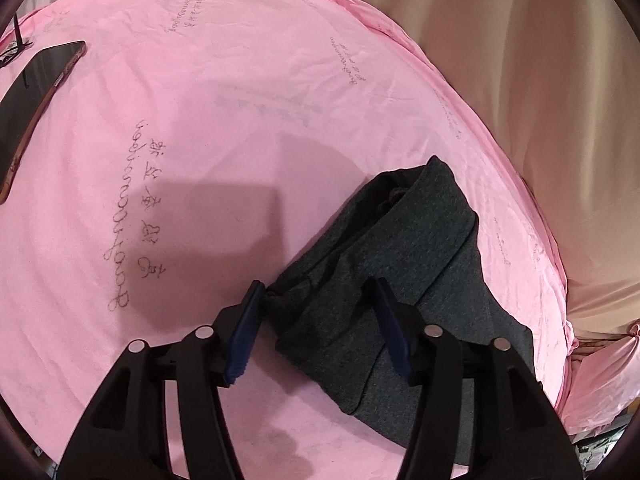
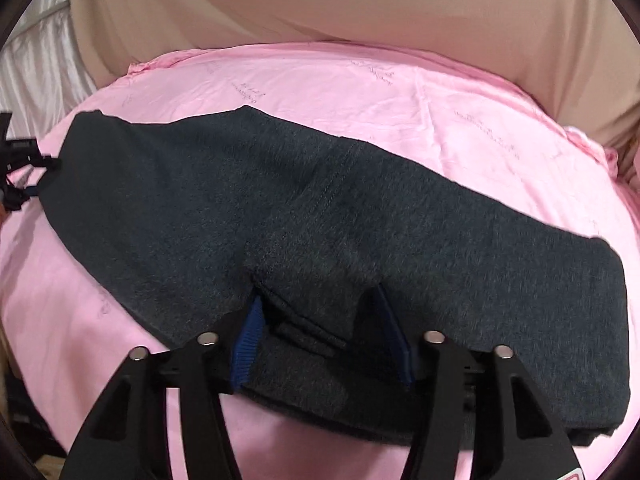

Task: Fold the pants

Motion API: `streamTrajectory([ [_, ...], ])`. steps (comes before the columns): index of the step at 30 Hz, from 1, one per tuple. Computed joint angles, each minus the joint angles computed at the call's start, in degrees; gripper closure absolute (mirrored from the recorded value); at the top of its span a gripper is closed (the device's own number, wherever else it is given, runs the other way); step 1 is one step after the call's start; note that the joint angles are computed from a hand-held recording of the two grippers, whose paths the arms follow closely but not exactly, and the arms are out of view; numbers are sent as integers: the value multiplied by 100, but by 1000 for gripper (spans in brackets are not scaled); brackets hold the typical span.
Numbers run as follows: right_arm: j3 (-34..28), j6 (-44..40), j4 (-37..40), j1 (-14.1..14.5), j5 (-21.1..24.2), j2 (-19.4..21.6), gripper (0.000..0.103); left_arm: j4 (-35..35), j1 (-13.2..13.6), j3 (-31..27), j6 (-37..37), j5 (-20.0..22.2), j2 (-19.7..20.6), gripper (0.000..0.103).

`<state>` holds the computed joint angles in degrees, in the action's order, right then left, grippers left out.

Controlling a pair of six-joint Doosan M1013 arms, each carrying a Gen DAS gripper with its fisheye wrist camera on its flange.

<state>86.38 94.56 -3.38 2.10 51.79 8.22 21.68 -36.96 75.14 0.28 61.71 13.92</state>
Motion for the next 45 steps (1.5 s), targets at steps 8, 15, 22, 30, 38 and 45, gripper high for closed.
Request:
streamTrajectory([
  [8, -491, -654, 1634, -228, -291, 49, 90, -203, 136, 268, -127, -595, -220, 74],
  [15, -207, -519, 1928, -463, 114, 29, 76, -337, 141, 275, 62, -505, -218, 69],
  [22, 724, 2113, 24, -1177, -404, -1102, 43, -252, 97, 59, 204, -113, -73, 66],
  [30, 1293, 1595, -785, -955, -664, -1380, 46, 17, -72, -176, -33, 427, 26, 65],
  [38, 1385, 1585, -427, -1412, -990, -1377, 94, 14, -104, -496, -2, 953, 260, 57],
  [45, 1543, 1566, 128, -1744, -865, -1541, 75, -1, -99, -571, 17, 1068, 328, 52],
])
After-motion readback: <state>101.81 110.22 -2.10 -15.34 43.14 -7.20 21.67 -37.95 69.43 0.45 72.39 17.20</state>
